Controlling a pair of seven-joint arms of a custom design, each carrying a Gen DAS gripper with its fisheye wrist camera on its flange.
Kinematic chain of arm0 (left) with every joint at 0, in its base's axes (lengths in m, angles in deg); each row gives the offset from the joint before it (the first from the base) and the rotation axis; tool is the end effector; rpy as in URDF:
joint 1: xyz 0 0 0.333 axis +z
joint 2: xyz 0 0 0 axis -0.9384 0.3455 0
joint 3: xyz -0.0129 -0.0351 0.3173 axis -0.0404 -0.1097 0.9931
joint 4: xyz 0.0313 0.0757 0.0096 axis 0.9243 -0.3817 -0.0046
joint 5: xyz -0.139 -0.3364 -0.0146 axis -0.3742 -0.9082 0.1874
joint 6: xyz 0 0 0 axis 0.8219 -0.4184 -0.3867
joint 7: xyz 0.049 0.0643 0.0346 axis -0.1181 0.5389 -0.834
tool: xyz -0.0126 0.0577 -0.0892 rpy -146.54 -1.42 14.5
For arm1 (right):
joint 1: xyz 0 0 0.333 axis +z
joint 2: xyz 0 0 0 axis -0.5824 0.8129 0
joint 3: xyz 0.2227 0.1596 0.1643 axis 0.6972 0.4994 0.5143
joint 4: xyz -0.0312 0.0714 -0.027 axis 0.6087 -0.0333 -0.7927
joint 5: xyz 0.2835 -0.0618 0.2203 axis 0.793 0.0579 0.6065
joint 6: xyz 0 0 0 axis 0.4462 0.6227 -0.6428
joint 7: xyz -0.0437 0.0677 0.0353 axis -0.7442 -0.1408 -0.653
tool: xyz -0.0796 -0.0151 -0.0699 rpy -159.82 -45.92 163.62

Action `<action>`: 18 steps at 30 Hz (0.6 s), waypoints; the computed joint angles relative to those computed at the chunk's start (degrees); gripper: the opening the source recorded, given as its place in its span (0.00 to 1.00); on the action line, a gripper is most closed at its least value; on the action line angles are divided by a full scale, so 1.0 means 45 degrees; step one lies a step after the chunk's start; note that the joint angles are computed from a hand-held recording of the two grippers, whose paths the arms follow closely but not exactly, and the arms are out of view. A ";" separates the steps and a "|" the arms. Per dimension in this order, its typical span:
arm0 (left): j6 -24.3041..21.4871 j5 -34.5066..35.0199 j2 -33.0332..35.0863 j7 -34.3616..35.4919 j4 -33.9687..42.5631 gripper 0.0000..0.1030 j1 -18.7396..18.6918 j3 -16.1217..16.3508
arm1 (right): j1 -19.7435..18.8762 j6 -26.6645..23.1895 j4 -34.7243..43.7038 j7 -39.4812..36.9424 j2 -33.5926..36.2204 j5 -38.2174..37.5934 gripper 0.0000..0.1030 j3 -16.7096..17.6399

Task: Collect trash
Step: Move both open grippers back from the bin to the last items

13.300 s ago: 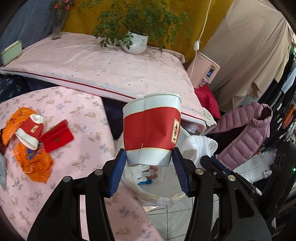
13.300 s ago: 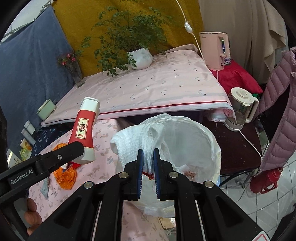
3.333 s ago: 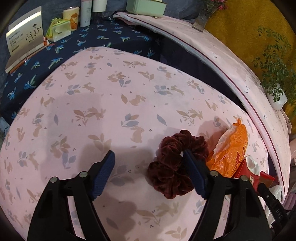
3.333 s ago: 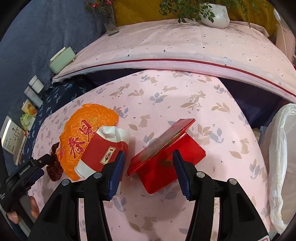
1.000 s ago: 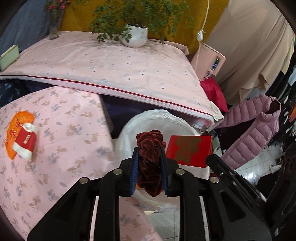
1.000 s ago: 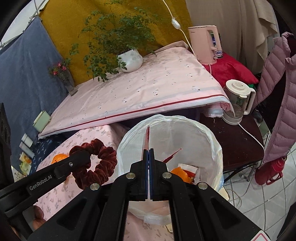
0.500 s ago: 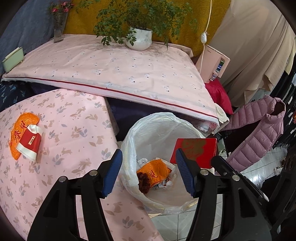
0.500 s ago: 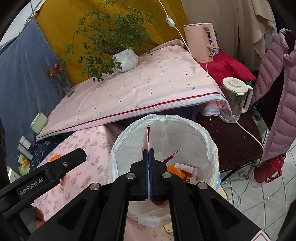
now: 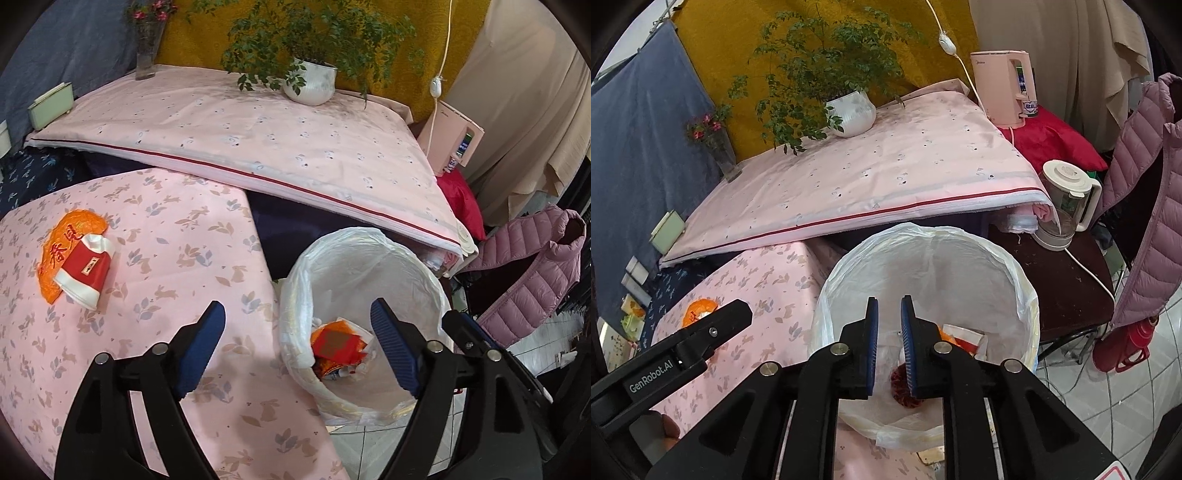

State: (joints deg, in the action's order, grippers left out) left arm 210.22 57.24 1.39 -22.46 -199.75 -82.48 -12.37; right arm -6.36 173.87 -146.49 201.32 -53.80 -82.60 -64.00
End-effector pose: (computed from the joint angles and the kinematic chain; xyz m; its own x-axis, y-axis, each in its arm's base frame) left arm 0.4572 -0.2648 0.4966 0.1595 -0.9610 0.2259 -0.7419 -0.2677 -0.6148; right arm 0.4623 0.3477 0.4752 0.0928 -0.9554 -0.2805 -0.7355 0.1241 -0.6660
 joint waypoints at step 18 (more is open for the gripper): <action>0.0223 0.0042 -0.1622 -0.0736 -0.1926 0.75 0.0949 0.0127 | 0.0910 -0.0562 0.1108 -0.0404 0.0646 -0.0052 0.45 0.0094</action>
State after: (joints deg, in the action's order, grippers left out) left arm 211.22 57.43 -5.91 -25.77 -208.42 -78.21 -11.80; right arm -2.27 171.34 -141.51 199.50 -50.89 -82.83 -63.57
